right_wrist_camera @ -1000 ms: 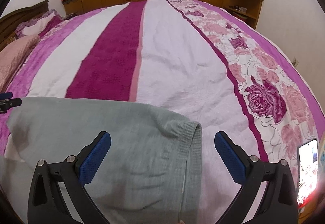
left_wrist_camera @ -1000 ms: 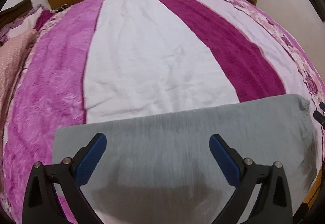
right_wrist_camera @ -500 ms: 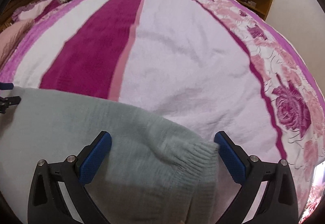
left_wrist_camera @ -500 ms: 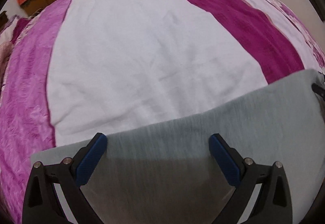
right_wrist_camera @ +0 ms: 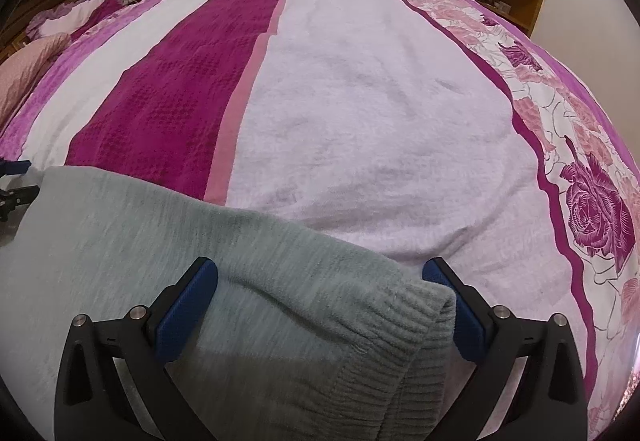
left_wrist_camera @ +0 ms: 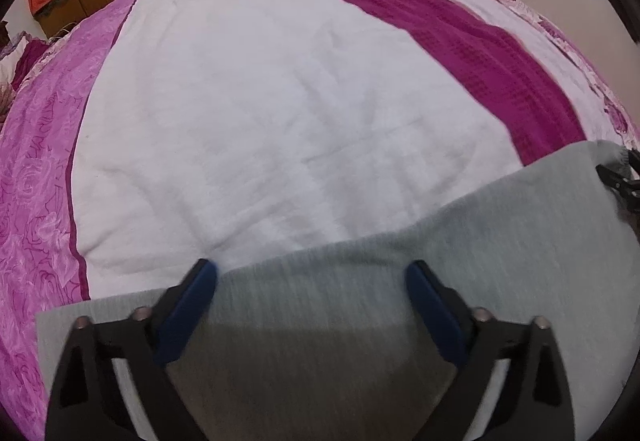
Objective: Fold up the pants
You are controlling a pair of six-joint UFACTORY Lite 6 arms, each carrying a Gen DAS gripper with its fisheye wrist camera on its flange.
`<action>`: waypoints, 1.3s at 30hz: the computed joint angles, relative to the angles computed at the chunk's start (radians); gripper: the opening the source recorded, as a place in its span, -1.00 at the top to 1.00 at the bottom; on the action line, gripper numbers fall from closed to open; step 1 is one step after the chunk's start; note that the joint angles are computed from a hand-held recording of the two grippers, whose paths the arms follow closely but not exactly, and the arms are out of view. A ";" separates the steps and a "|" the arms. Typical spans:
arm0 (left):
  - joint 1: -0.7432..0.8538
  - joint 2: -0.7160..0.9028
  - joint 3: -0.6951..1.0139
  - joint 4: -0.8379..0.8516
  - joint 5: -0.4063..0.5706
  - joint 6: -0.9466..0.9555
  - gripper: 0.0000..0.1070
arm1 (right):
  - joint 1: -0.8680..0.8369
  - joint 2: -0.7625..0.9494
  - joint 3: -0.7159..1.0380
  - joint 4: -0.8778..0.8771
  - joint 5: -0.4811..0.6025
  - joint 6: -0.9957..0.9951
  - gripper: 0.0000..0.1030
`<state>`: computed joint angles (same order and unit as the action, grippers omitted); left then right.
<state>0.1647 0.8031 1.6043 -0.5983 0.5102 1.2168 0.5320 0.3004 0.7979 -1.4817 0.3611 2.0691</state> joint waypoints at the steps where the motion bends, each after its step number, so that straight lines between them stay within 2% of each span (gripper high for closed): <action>1: -0.002 -0.019 -0.021 -0.009 -0.006 0.010 -0.40 | -0.002 -0.002 0.001 0.014 -0.003 -0.017 -0.90; 2: -0.004 -0.050 -0.055 -0.024 -0.008 0.030 -0.23 | -0.002 -0.012 -0.002 0.023 -0.010 -0.033 -0.78; 3: -0.008 -0.078 -0.083 -0.026 -0.009 0.036 0.07 | 0.001 -0.032 -0.011 0.024 -0.016 -0.037 -0.70; 4: -0.016 -0.098 -0.108 -0.021 -0.027 0.031 0.37 | 0.006 -0.051 -0.021 0.026 -0.019 -0.039 -0.41; 5: -0.026 -0.128 -0.144 -0.010 -0.061 0.022 0.53 | 0.016 -0.079 -0.035 0.044 -0.018 -0.057 -0.08; 6: -0.033 -0.162 -0.185 0.011 -0.104 0.003 0.80 | 0.024 -0.104 -0.044 0.077 -0.023 -0.096 0.11; 7: -0.037 -0.180 -0.206 0.020 -0.119 -0.011 0.86 | 0.028 -0.123 -0.049 0.115 -0.035 -0.145 0.48; 8: -0.028 -0.197 -0.218 0.005 -0.110 -0.007 0.89 | 0.033 -0.151 -0.056 0.176 -0.050 -0.222 0.71; 9: -0.015 -0.217 -0.231 -0.022 -0.095 0.004 0.91 | 0.041 -0.168 -0.059 0.217 -0.045 -0.268 0.76; 16: 0.099 -0.491 -0.432 -0.222 0.010 0.190 0.92 | 0.159 -0.367 -0.096 0.397 0.082 -0.418 0.82; 20: 0.167 -0.681 -0.560 -0.273 0.066 0.270 0.92 | 0.238 -0.484 -0.132 0.466 0.149 -0.447 0.82; 27: 0.351 -0.995 -0.756 -0.299 0.238 0.351 0.92 | 0.460 -0.667 -0.182 0.551 0.370 -0.424 0.83; 33: 0.637 -1.222 -0.906 -0.276 0.481 0.497 0.92 | 0.757 -0.762 -0.210 0.603 0.608 -0.289 0.88; 39: 1.009 -1.395 -1.060 -0.202 0.738 0.745 0.92 | 1.032 -0.753 -0.234 0.654 0.747 -0.090 0.89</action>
